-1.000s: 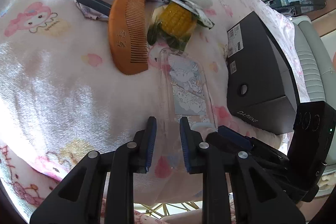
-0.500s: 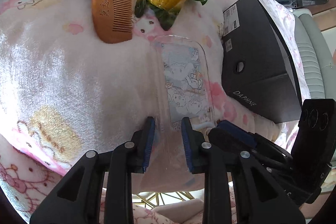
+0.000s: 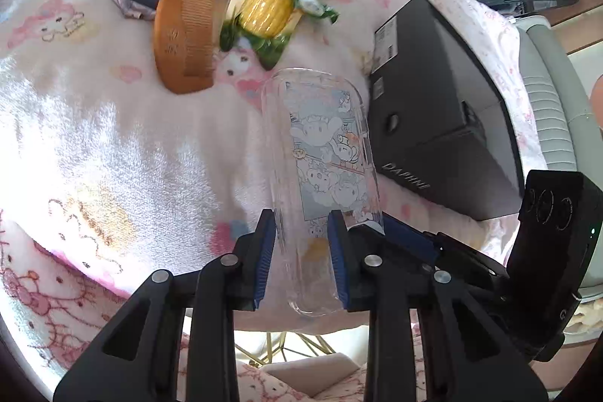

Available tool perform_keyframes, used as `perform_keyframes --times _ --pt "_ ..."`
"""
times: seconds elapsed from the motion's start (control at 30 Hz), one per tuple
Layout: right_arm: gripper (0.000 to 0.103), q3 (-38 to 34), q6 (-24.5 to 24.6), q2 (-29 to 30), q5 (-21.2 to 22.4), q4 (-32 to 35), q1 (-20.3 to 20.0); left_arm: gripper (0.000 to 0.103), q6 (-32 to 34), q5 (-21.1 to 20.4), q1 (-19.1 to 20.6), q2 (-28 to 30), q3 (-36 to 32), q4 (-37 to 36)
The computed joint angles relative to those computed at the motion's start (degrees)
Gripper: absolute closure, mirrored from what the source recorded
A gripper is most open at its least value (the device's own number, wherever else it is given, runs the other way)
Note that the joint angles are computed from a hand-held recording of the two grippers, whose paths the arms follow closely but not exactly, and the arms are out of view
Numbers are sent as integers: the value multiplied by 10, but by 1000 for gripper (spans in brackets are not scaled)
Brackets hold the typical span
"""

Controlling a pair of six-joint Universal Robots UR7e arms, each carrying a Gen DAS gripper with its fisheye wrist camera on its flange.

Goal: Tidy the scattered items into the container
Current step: 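Carry the held phone case over the black box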

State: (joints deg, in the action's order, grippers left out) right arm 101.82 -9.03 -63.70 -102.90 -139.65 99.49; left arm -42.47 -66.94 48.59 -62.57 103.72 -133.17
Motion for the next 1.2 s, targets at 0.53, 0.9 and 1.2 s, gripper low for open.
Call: perform_keyframes --times 0.53,0.9,1.2 --pt "71 4 -24 -107 26 -97 11 73 137 -26 -52 107 -170 -24" --pt "70 -57 6 -112 -79 -56 -65 71 197 -108 -38 337 -421 88" --pt "69 -125 23 -81 -95 6 -95 72 178 -137 -18 417 -544 171"
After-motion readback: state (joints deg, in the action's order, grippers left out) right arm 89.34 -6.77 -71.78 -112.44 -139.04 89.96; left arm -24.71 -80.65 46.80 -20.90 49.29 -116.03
